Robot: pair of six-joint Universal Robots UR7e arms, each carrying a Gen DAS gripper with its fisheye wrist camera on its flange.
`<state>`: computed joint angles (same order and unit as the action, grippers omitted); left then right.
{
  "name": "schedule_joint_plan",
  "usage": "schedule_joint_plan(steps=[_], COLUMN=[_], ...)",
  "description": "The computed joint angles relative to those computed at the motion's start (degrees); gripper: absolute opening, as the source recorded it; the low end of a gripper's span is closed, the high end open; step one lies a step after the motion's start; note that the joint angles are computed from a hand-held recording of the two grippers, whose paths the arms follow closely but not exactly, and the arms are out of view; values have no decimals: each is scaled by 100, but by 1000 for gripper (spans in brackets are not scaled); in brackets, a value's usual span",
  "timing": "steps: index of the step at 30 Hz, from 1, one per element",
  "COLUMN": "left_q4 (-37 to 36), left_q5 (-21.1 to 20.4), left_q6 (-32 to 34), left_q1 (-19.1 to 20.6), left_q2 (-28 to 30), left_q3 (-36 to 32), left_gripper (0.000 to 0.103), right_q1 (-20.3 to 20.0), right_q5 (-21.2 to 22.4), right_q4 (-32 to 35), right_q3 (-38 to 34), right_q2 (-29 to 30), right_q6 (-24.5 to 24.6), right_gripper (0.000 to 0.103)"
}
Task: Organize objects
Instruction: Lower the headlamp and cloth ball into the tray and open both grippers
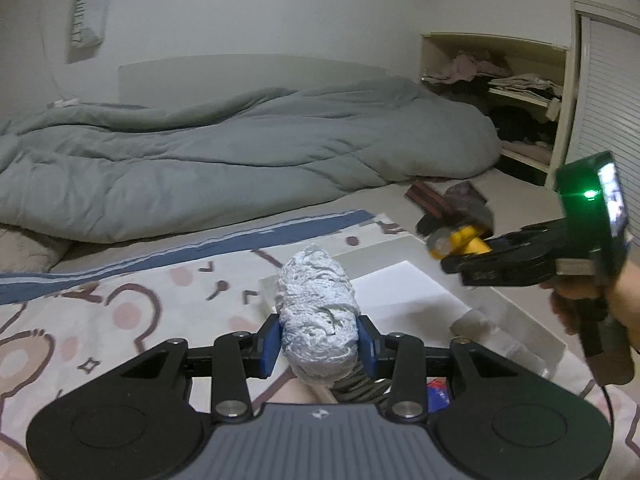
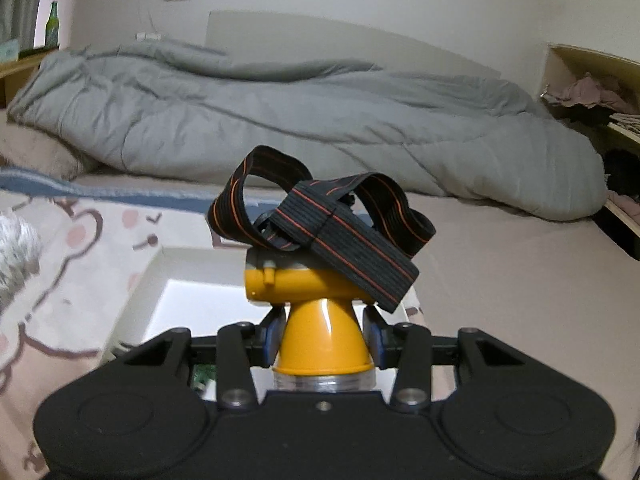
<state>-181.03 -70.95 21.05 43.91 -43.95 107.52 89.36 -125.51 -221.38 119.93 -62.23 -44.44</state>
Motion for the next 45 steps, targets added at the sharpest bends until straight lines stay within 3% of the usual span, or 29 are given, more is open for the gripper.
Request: schedule_joint_plan(steps=[5,11,14,21,24,26,27,28,32,45], left_q4=[284,529,643,999,1143,1123,1115,1124,1261,1192], left_q5=[81,337,470,712,890,1236,1347,1398,1455,1429], left_q6=[-387,-366,-275,-412,-667,-782,-797,-806,-973,-1331], left_q1=[-45,-47,-43,-51,-42,-85,-105,-110,-118,-255], left_q2=[403,1013,1270,1860,2053,2165,2193,2201,2110,1731], left_q3=[-299,-1010,-1398,-2169,-2356,-2382,-2375,-2357,-2233,-1710], left_gripper=[41,41,41,41,48,61,65,65,71,77], right_q1=[-112,-407,-503,-738,-836,-889,-917,-942,-1083,-954], right_q5=[-226,337,359,534,527,608,738,869,1313,1028], right_q4=[508,875,1293,1338,1502,1442,1188,1051,1173,1377], right_q3=[-289,-480,-623,-741,-713,-660,-597,-541,-354,-120], right_q2=[106,269,328,330,246,197,182,129,-193,-487], right_q6=[123,-72,-35,281,441,464,425,497,1077,953], right_gripper=[43,43,43,43,43,46,54,58,61,64])
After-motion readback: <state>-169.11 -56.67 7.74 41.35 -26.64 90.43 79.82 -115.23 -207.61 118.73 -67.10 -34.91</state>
